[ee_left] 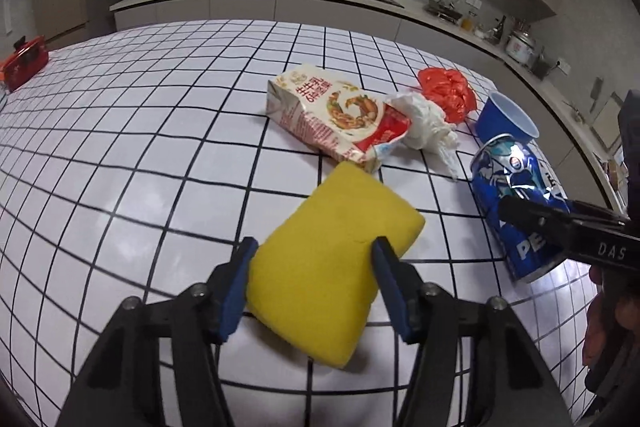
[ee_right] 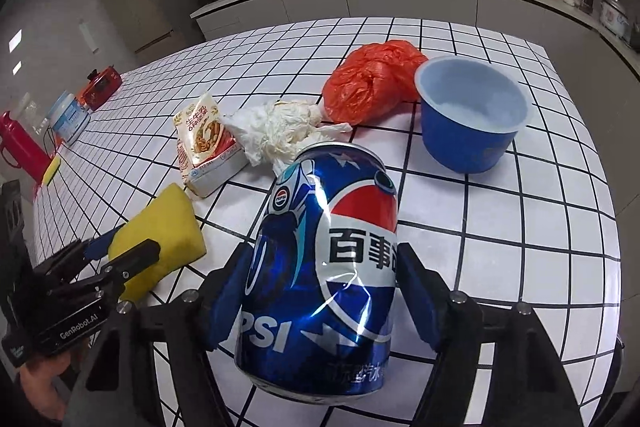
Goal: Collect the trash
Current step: 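Carry the Pepsi can and yellow sponge with both tools over the bucket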
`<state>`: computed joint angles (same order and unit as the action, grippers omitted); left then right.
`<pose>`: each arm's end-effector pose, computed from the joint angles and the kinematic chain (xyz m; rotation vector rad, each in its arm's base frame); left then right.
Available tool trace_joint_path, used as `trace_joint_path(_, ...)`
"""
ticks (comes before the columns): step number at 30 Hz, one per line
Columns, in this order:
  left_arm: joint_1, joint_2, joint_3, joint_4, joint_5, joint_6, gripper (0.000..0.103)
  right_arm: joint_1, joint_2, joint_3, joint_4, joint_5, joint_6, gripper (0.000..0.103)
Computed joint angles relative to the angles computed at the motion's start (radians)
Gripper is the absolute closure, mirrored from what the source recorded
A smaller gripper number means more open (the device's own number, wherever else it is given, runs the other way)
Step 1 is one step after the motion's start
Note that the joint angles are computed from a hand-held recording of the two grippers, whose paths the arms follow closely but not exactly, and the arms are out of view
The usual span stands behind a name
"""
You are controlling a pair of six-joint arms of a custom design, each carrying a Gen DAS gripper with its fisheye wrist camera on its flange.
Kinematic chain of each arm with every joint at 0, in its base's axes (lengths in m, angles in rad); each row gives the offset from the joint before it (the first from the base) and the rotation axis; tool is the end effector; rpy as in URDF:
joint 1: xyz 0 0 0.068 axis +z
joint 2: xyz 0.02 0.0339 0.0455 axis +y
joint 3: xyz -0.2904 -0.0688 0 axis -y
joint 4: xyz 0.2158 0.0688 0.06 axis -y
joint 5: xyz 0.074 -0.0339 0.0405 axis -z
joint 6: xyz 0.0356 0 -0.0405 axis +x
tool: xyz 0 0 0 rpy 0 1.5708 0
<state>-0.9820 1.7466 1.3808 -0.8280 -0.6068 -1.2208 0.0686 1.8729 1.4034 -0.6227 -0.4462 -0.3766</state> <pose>0.2011 -0.2646 0.2823 -0.4348 2.4022 -0.0695 0.3729 0.0410 0.2524 -0.7046 2.4699 0.4790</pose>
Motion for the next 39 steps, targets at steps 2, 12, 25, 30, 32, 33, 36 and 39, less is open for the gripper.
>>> trace_joint_path(2,-0.020,-0.006,-0.002,-0.009,-0.020,-0.039,0.057,-0.007,-0.004,-0.002,0.000,-0.002,-0.004,0.031)
trace_joint_path(12,-0.071,0.041,0.056,-0.080,-0.076,-0.096,0.016,-0.034,-0.052,-0.036,-0.016,-0.027,-0.063,0.033)
trace_joint_path(25,-0.077,0.152,0.179,-0.084,-0.010,0.036,0.046,-0.079,-0.040,-0.041,-0.035,-0.016,-0.095,0.032)
trace_joint_path(30,-0.082,0.107,0.130,-0.041,-0.006,0.020,0.056,-0.083,-0.048,-0.048,-0.038,-0.015,-0.095,0.033)
trace_joint_path(32,-0.099,0.105,0.129,-0.045,-0.021,0.001,0.056,-0.095,-0.070,-0.071,-0.021,-0.024,-0.100,0.034)
trace_joint_path(33,-0.107,0.106,0.134,-0.050,-0.026,-0.009,0.056,-0.097,-0.079,-0.079,-0.013,-0.020,-0.104,0.034)
trace_joint_path(36,-0.120,0.126,0.164,-0.060,-0.038,-0.017,0.056,-0.116,-0.096,-0.084,-0.033,-0.038,-0.131,0.034)
trace_joint_path(39,-0.136,0.147,0.201,-0.077,-0.046,-0.028,0.057,-0.135,-0.120,-0.090,-0.052,-0.052,-0.160,0.034)
